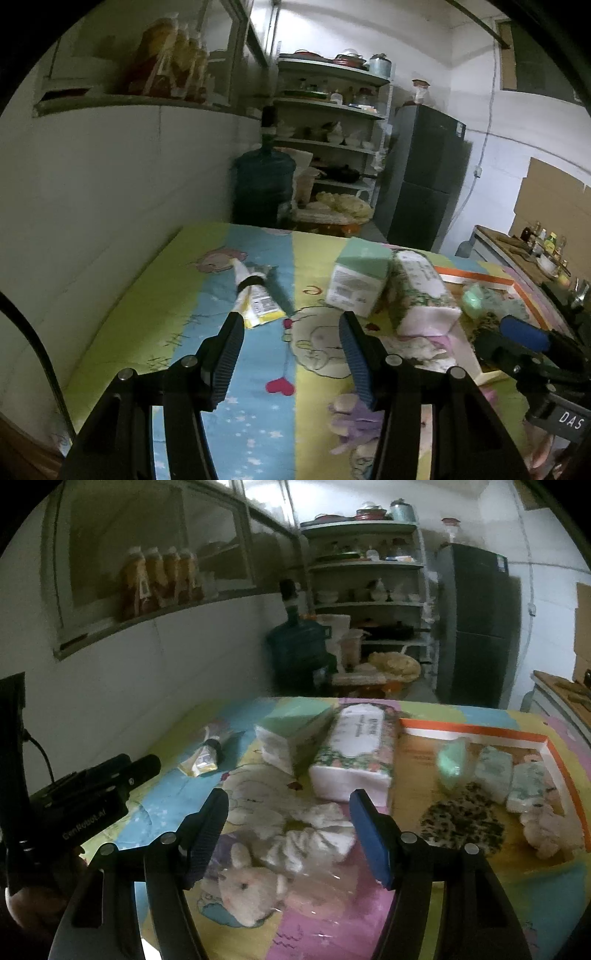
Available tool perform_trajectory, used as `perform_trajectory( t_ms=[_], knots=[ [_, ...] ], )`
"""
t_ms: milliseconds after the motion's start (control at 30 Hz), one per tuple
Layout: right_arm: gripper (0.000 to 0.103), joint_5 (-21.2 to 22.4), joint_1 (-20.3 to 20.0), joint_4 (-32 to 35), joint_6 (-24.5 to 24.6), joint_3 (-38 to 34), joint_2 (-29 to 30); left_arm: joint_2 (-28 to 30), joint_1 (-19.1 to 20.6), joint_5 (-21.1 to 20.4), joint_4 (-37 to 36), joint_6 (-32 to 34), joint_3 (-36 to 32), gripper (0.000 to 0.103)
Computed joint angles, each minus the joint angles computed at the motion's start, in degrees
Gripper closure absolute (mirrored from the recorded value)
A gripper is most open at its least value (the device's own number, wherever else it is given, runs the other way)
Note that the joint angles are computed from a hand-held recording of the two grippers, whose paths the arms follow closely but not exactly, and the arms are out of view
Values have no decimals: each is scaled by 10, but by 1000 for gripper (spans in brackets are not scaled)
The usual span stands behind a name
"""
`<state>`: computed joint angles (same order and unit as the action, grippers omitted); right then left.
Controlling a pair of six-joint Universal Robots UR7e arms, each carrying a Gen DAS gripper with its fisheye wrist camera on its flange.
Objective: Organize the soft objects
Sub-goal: 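Move both open tools away from the box back over the pile of soft items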
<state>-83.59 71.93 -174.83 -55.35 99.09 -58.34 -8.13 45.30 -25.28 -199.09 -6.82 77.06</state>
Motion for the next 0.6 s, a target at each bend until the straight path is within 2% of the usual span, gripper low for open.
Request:
perform_trajectory(
  t_ms=[233,433,600],
  knots=[
    [33,-9,12,10,-8,-10,16,-12,15,-3,10,-22,9,50],
    [33,-10,12,20,-8,-23,26,-11,33,-10,40,-30,-14,50],
    [33,-5,10,35,-2,-39,33,-8,60,-35,132,-34,-72,50]
  ],
)
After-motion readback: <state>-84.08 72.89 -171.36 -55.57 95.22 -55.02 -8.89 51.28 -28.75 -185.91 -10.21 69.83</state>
